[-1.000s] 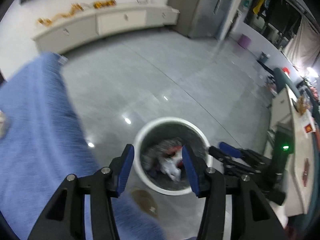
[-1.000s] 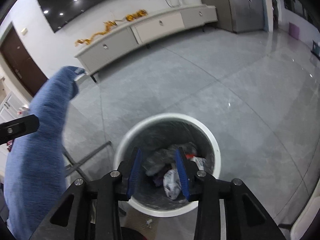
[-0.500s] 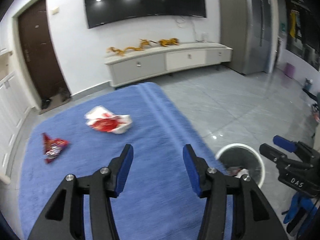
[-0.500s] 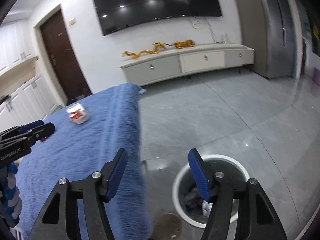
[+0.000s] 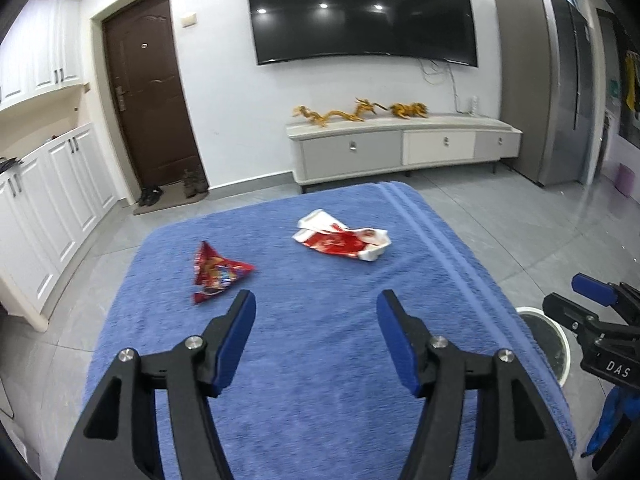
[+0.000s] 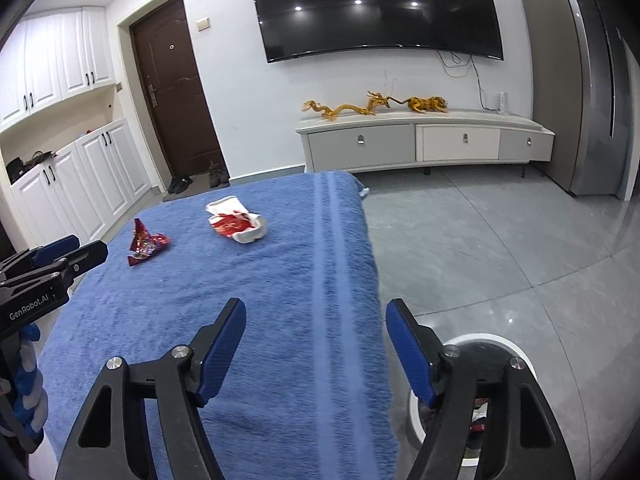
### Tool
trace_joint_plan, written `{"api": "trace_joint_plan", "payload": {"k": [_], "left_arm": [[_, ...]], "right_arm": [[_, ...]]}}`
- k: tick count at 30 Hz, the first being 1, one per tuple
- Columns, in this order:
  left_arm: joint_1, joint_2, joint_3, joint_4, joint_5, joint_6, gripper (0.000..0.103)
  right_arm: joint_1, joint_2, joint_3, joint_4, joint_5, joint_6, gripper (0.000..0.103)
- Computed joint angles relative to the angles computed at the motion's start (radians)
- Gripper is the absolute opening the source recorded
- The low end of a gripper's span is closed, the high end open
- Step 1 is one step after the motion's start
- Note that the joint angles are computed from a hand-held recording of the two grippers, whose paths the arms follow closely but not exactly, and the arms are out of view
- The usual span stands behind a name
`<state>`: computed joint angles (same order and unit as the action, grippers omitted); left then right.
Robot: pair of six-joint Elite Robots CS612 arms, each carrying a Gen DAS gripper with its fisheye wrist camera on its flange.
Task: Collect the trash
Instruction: 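Move both open tools back over the towel toward the remaining wrappers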
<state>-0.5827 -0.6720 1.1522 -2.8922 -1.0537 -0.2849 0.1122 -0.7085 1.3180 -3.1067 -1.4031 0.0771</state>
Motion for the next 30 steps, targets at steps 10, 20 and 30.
{"api": "trace_joint_plan", "payload": {"k": [10,20,30], "left_arm": [[0.017,-0.043,0.087,-0.041,0.020,-0.046,0.061],[0.023,-0.064,0.150,-0.105,0.050,-0.062,0.061],[0.024,-0.075,0.176,-0.137,0.063,-0.077,0.061]], "right_arm": [[0.039,0.004,-0.016,-0.006,-0.060,-0.011,0.095],[0.063,0.022,-0.040,0.001,-0.136,0.022,0.103],[0.070,0.028,-0.046,0.002,-0.136,0.028,0.103]]}}
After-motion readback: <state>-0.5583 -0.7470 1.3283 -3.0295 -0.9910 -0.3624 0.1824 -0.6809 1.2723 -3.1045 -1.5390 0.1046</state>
